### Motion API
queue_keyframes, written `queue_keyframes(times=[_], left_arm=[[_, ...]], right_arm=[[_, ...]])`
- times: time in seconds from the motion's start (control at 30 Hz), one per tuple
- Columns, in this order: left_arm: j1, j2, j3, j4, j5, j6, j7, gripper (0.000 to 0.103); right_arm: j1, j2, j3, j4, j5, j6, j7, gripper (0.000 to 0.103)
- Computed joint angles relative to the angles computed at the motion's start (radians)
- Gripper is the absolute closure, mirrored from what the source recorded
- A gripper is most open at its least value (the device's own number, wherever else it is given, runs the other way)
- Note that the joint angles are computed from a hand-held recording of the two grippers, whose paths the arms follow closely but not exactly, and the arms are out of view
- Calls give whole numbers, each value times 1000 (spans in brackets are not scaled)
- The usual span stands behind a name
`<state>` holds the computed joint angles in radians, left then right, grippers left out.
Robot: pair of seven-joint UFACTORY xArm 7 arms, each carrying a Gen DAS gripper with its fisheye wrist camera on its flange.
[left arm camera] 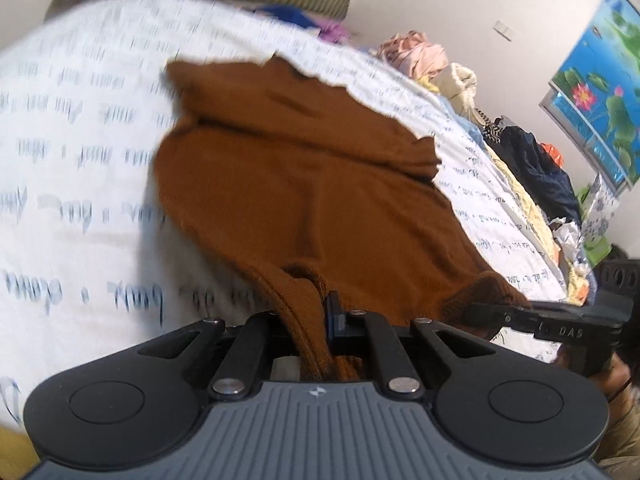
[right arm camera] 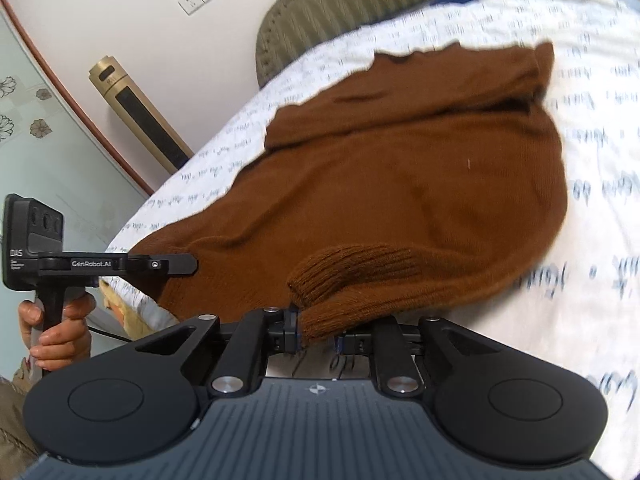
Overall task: Fold small clothes
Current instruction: 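Close both grippers on the ribbed hem of the sweater, then lift the hem with both grippers and fold it toward the collar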
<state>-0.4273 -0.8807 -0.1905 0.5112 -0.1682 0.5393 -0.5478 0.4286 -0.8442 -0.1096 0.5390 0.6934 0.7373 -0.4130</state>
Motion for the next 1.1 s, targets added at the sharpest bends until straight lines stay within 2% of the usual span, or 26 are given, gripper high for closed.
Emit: queue_keyframes(times=[0.2, 0.53, 0.83, 1.1], left_arm=[[55, 74, -43, 92, 79, -17, 22, 95], [162, 153, -109, 191, 207, -59, -18, 95], [251, 291, -159, 327, 310, -19, -109, 95], [265, 375, -166, 402, 406, 25, -178, 95]], right_arm=[[13, 42, 6, 48, -7, -89, -27, 84], [49, 134, -3, 112, 0, -242, -46, 84], [48, 241, 41, 156, -61, -427, 28, 84], [109, 331, 15, 180, -120, -573, 72, 84]])
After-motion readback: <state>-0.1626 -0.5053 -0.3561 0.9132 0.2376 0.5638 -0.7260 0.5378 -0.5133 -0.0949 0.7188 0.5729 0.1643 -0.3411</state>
